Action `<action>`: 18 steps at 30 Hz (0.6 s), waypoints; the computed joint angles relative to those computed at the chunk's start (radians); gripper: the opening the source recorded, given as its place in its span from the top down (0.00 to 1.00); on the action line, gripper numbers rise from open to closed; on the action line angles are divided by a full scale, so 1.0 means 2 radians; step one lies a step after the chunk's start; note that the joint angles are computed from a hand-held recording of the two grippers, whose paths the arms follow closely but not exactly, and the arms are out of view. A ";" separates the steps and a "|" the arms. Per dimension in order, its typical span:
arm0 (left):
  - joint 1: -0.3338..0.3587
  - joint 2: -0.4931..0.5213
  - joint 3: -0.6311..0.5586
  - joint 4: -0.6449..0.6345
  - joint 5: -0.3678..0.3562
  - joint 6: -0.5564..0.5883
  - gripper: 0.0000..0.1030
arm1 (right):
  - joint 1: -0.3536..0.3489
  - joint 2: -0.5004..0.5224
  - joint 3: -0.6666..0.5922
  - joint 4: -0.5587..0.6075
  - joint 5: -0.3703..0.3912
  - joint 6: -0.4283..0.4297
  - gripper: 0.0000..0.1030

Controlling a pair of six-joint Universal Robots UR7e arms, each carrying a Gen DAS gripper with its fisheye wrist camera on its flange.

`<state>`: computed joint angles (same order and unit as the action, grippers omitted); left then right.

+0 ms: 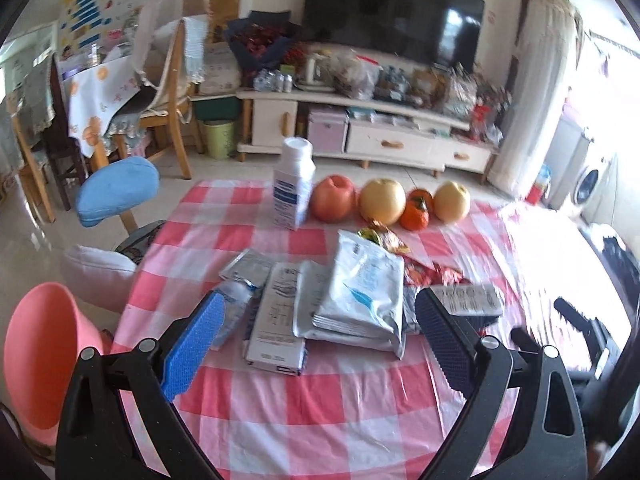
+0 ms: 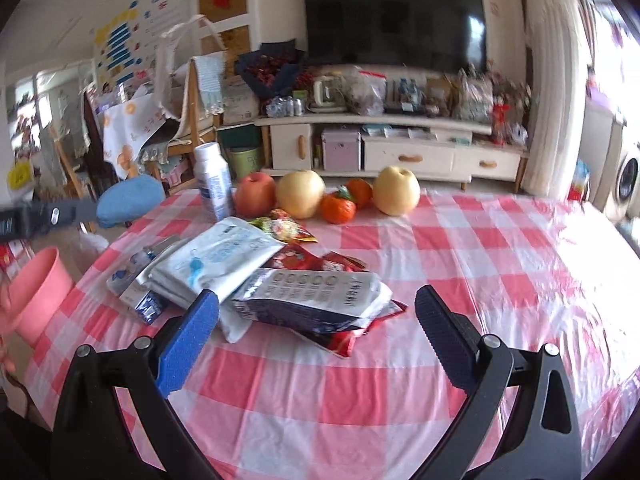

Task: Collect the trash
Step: 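Move both tools back over the table toward the remaining trash, then grasp the white feather-print wipes pack with the left tool while the right tool grasps the white snack wrapper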

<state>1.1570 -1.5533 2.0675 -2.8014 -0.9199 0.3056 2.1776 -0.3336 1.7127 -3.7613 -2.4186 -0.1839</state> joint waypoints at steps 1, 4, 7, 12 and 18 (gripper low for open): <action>-0.001 0.005 -0.003 0.010 0.000 0.000 0.08 | -0.008 -0.011 0.011 0.006 0.010 0.015 0.04; 0.001 0.024 -0.011 0.034 0.002 0.003 0.08 | -0.023 -0.030 0.032 0.013 0.036 0.037 0.04; -0.002 0.047 -0.019 0.044 0.016 0.017 0.08 | -0.041 -0.049 0.048 0.037 0.061 0.059 0.04; -0.002 0.101 -0.039 0.048 0.054 0.061 0.08 | -0.072 -0.077 0.064 0.088 0.130 0.105 0.04; 0.006 0.145 -0.066 0.070 0.084 0.074 0.08 | -0.094 -0.083 0.054 0.129 0.169 0.131 0.04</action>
<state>1.1699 -1.2642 1.9346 -2.6618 -0.7527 0.4538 1.9889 -0.4995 1.8214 -3.5030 -2.0809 0.0777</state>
